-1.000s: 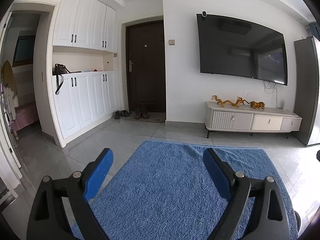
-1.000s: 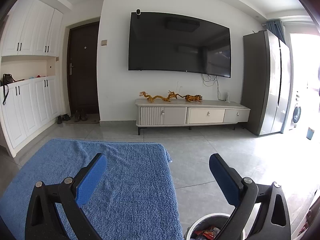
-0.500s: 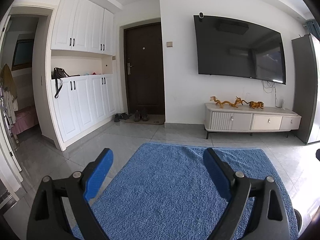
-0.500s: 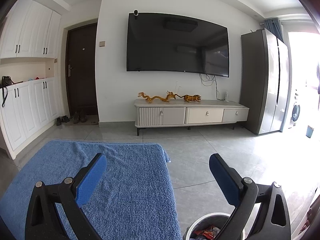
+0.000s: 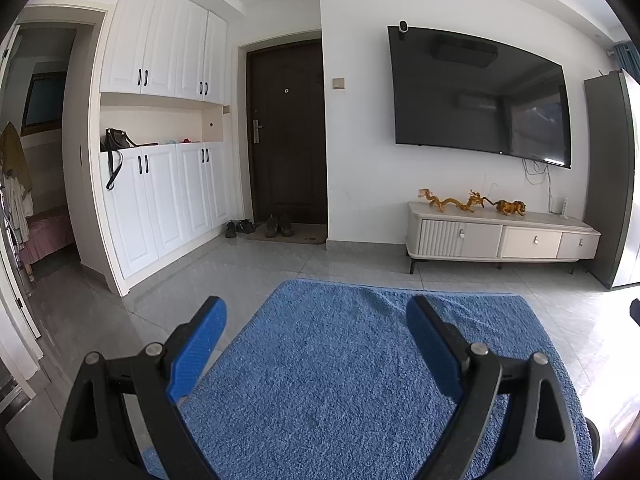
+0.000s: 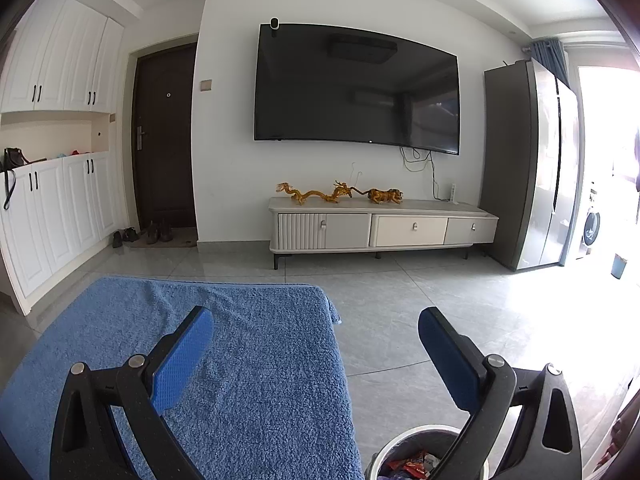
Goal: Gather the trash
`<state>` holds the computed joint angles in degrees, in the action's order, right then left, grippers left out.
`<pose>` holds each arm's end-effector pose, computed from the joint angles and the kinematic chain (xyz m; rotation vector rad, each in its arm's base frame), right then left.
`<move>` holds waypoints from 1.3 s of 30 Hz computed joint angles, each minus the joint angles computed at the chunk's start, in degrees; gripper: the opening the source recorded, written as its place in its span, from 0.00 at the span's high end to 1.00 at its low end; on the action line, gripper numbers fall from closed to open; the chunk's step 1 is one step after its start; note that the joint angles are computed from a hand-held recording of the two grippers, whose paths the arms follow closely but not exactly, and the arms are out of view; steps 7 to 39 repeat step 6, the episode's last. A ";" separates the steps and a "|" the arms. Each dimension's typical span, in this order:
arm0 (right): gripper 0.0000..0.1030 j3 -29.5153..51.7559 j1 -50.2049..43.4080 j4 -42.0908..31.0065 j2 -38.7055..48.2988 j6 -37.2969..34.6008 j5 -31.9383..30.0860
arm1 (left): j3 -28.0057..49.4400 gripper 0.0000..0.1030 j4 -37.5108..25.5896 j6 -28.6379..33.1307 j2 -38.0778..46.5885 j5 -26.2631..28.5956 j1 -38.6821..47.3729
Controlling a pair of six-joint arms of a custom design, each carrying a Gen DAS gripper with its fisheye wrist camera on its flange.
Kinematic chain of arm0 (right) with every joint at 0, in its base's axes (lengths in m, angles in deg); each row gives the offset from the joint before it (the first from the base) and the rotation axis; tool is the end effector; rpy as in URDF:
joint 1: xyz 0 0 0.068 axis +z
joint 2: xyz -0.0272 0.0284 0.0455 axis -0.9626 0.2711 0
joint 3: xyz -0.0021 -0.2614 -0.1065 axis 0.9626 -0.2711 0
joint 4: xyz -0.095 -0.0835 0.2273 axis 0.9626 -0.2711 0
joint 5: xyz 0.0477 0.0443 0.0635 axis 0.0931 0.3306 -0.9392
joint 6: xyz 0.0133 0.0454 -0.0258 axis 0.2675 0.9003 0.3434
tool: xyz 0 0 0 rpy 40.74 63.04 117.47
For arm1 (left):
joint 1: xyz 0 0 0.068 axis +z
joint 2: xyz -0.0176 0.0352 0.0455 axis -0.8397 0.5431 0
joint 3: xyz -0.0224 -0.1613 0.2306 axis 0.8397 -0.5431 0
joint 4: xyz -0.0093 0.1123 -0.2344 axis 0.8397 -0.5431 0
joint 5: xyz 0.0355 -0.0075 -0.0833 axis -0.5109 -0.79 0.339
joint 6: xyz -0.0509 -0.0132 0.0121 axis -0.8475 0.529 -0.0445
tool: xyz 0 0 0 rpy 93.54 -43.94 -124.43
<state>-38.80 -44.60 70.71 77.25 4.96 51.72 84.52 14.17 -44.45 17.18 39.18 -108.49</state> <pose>0.1859 0.0733 0.2907 0.4471 1.7876 -0.2820 0.1978 -0.2052 0.3230 0.0204 1.8930 0.0223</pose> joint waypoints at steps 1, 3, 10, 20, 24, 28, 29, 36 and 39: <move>0.00 0.02 0.09 0.01 0.07 0.05 0.11 | 0.03 0.11 0.00 -0.10 0.03 0.05 0.01; 0.00 0.04 0.10 -0.01 0.07 0.04 0.09 | 0.11 0.11 -0.07 -0.22 0.05 0.16 -0.01; 0.00 0.04 0.14 -0.14 0.05 0.15 0.11 | 0.14 0.11 0.07 -0.03 0.03 0.35 0.06; 0.00 0.04 0.14 -0.14 0.05 0.15 0.11 | 0.14 0.11 0.07 -0.03 0.03 0.35 0.06; 0.00 0.04 0.14 -0.14 0.05 0.15 0.11 | 0.14 0.11 0.07 -0.03 0.03 0.35 0.06; 0.00 0.04 0.14 -0.14 0.05 0.15 0.11 | 0.14 0.11 0.07 -0.03 0.03 0.35 0.06; 0.00 0.04 0.14 -0.14 0.05 0.15 0.11 | 0.14 0.11 0.07 -0.03 0.03 0.35 0.06; 0.00 0.04 0.14 -0.14 0.05 0.15 0.11 | 0.14 0.11 0.07 -0.03 0.03 0.35 0.06; 0.00 0.04 0.14 -0.14 0.05 0.15 0.11 | 0.14 0.11 0.07 -0.03 0.03 0.35 0.06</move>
